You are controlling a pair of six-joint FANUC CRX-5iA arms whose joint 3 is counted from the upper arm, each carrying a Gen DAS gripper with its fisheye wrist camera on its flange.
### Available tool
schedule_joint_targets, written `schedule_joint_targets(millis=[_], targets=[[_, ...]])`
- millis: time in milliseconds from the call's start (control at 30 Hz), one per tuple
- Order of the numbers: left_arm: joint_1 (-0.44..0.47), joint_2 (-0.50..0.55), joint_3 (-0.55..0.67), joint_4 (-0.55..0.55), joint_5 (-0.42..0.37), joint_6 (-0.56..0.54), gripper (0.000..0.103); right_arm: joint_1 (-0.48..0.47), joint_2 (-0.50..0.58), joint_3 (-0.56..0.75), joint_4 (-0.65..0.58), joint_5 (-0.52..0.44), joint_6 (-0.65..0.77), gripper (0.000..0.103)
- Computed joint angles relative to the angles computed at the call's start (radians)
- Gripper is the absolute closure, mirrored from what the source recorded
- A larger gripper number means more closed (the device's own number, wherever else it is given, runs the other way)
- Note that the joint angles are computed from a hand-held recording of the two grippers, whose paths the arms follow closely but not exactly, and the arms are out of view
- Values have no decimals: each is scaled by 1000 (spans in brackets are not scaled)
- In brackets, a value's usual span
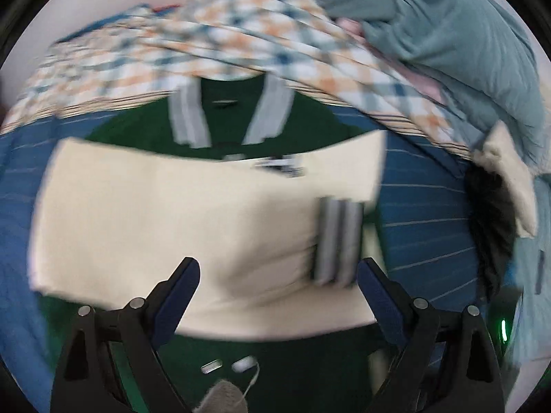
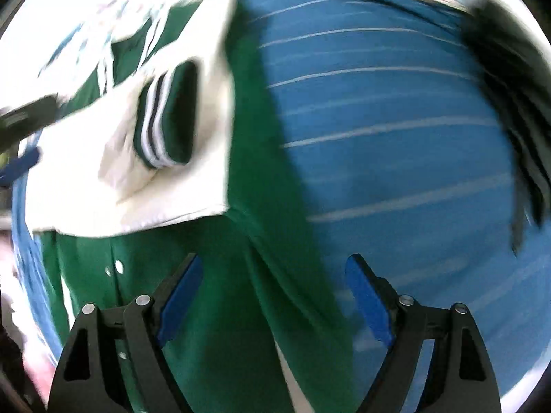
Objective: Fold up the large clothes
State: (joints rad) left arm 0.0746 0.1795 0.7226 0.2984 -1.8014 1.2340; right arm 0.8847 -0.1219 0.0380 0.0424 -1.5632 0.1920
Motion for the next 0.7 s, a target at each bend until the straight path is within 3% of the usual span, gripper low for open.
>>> schedule_joint_targets(millis=[33, 67, 100, 133, 200, 300, 433, 500, 533, 600, 633, 700], targets=[[32, -34, -25, -36, 12, -28, 10, -9, 11, -4, 5, -1, 7, 73], [67, -75, -56, -86, 27, -63, 10, -26, 1, -27, 11, 2, -27, 81], [99, -109, -86, -133, 38, -94, 10, -46, -44, -73, 4, 48, -96, 81], [120, -130, -105, -180, 42, -113, 10, -58, -87, -116, 4, 85, -156, 81], [183, -173, -154, -276, 48, -160, 10, -64, -143, -188, 35, 57, -280, 81], [241, -204, -213, -387, 72, -193, 10, -114, -211, -273, -25, 115, -320, 81], [291, -208, -263, -460, 118, -172, 10, -139, -172, -195, -49, 76, -216, 76], [289, -207, -295, -482, 170, -148, 10, -127, -161, -171, -27, 94, -129, 56], [283, -196, -307, -493, 188, -142, 10, -129, -134, -147, -36, 76, -55, 56], [247, -150, -313, -574, 204, -105, 8, -132, -48, -102, -22, -60, -5, 55], [254, -128, -321, -574, 205, -94, 0, -149, -32, -107, -32, -97, -19, 55], [305, -110, -333, -487, 235, -67, 0, -181, -32, -91, -68, -104, -70, 55]])
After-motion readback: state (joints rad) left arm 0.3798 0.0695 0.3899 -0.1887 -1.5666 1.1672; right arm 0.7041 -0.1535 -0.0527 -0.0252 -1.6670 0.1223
